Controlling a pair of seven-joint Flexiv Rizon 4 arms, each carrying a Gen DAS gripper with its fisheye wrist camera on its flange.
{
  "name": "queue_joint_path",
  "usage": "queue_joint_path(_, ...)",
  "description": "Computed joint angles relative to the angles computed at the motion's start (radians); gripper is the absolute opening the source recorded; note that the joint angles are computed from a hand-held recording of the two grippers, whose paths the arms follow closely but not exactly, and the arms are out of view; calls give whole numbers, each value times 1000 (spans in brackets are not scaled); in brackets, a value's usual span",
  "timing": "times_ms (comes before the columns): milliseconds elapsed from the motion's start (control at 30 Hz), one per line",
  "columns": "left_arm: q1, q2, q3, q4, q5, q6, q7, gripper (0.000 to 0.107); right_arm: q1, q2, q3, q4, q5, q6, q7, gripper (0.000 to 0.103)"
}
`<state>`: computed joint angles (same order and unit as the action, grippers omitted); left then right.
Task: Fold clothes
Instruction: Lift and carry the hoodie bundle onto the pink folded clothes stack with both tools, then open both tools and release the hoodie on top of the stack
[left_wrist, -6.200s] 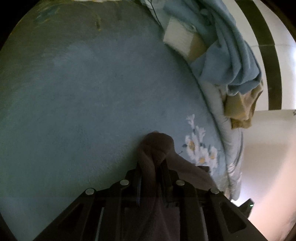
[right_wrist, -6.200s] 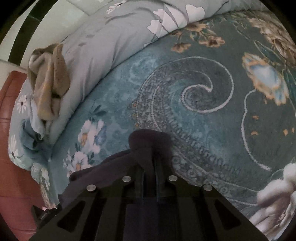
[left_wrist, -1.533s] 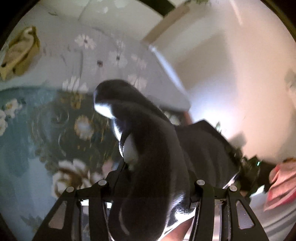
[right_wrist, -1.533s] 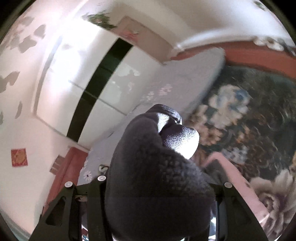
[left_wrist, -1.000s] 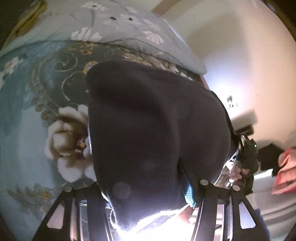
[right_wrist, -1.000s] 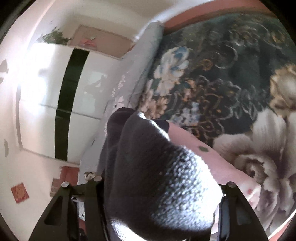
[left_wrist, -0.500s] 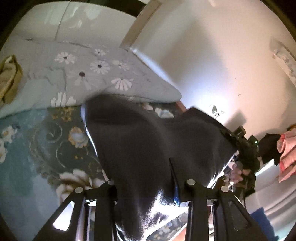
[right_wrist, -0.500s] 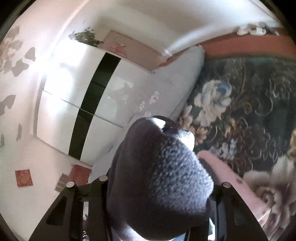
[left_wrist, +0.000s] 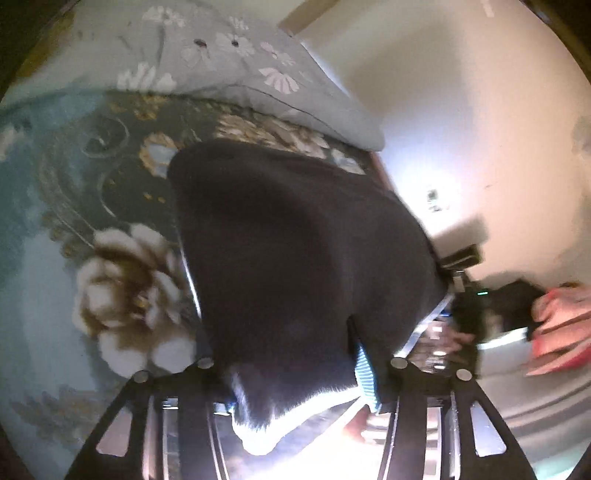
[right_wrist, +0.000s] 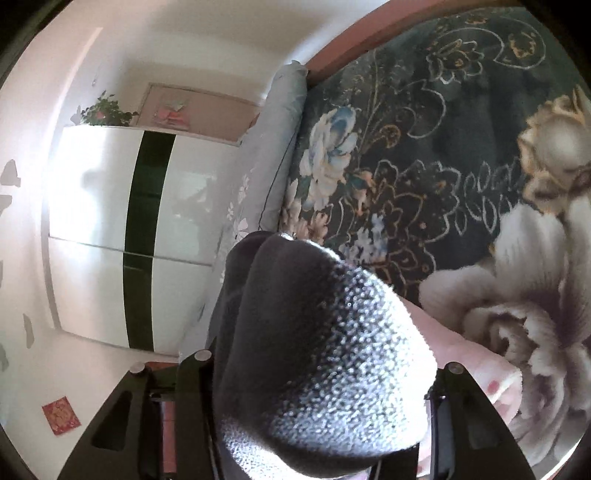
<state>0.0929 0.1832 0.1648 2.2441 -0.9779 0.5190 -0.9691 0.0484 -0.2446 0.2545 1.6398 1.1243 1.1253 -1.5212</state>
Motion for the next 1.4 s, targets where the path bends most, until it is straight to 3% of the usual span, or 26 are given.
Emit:
queue_joint_path(100, 38, -28, 42, -22, -46, -107, 16, 70, -11, 12, -3, 3, 0, -27, -12, 64)
queue_joint_path(233, 113, -43, 68, -36, -14, -97, -53, 74, 2, 47, -22, 43, -59, -18, 16, 71)
queue_joint_path(300, 147, -50, 73, -46, 17, -69, -96, 74, 13, 72, -39, 80, -112, 6, 78, 79)
queue_joint_path(367, 167, -50, 70, -62, 57, -25, -119, 74, 26, 97, -55, 121, -177, 44, 153, 79)
queue_joint_path(500, 162, -25, 48, -96, 146, 38, -136, 74, 89, 157, -100, 240, -497, 203, 456, 79)
queue_joint_path(600, 132, -6, 24, -137, 229, 56, -126, 74, 103, 184, -91, 205, -629, 153, 428, 79)
queue_joint_path(800, 54, 15, -6, -185, 297, 99, -63, 76, 186, 162, -47, 57, -748, -64, 201, 79)
queue_joint_path(1033, 0, 5, -27, -169, 367, 149, -80, 76, 290, 83, -25, 5, -984, -233, 140, 79)
queue_joint_path(1133, -9, -13, -34, -152, 406, 164, -95, 76, 309, 76, -44, 30, -1092, -236, 184, 79)
queue_joint_path(1300, -19, -39, -37, -122, 426, 165, -104, 80, 273, 69, -39, 49, -1013, -212, 187, 79)
queue_joint_path(1400, -19, -50, -34, -119, 394, 152, -95, 87, 280, 66, -44, 88, -1052, -180, 206, 80)
